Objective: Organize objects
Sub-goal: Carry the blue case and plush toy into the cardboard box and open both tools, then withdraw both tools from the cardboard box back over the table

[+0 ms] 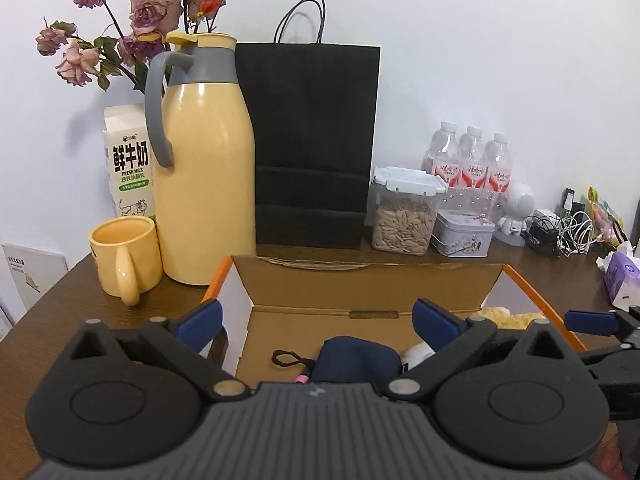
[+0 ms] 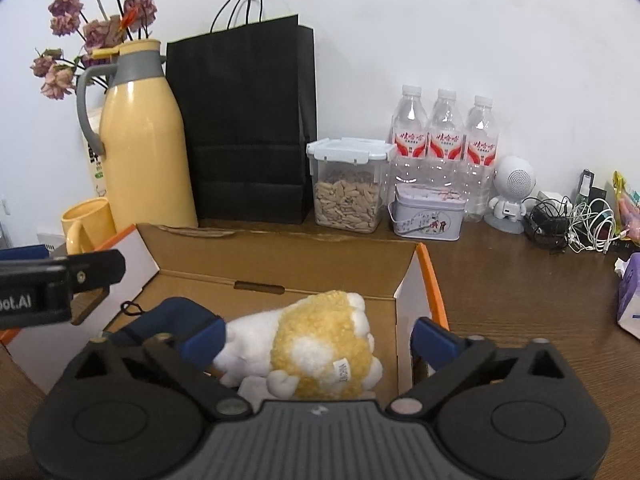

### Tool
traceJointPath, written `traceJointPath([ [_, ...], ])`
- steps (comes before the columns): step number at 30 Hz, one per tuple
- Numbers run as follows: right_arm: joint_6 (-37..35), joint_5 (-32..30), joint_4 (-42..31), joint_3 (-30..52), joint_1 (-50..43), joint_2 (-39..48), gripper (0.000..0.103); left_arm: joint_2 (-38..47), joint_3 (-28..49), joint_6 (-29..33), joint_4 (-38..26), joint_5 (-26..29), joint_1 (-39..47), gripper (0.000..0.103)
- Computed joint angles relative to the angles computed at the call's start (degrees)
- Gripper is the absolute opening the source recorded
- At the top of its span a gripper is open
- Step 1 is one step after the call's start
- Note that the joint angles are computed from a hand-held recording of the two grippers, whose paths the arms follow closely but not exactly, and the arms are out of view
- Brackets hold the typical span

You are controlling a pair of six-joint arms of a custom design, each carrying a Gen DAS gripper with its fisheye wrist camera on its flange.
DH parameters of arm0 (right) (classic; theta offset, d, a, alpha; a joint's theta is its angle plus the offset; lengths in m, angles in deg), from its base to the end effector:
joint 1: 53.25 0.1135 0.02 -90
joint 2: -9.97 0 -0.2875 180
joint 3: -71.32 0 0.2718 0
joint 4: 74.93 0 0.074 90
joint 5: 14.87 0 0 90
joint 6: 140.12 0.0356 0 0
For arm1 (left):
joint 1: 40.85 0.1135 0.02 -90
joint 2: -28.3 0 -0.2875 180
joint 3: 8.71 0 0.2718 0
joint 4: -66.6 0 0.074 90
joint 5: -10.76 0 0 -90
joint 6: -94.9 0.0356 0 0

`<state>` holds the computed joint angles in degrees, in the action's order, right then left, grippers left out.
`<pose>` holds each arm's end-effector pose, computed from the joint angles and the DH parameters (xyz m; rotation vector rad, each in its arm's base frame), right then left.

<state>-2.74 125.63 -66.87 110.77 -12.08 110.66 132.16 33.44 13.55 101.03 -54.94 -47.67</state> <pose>0.2153 0.1518 0.0804 0.4402 2.0664 -0.2198 0.3083 -0.0516 0.1045 0.5315 1.9550 -0.4129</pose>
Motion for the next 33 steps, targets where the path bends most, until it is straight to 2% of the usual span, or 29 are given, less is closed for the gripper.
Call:
traceJointPath([
  [12, 3.3, 7.2, -6.1, -1.4, 6.6, -6.0, 0.103, -5.7, -5.1, -1.8, 3.9, 3.4, 1.6, 0.103],
  [16, 6.7, 11.0, -11.7, -1.4, 10.6, -8.8, 0.103, -10.3, -8.7, -2.3, 5.9, 6.0, 3.6, 0.103],
  [20, 12.0, 14.2, -19.3, -0.4, 14.9, -10.8, 0.103, -15.7, -11.5, -1.9, 4.0, 9.1, 6.3, 0.103],
  [26, 26.4, 16.5, -35.7, 2.7, 21.9, -11.0, 0.103, -24.1, -14.6, 0.8, -1.4, 12.7, 10.9, 0.103],
  [33, 51.8, 16.5, -61.2, 9.6, 32.1, -5.5, 0.103, -31.5, -17.0, 5.9, -10.4, 18.5, 18.3, 0.103],
])
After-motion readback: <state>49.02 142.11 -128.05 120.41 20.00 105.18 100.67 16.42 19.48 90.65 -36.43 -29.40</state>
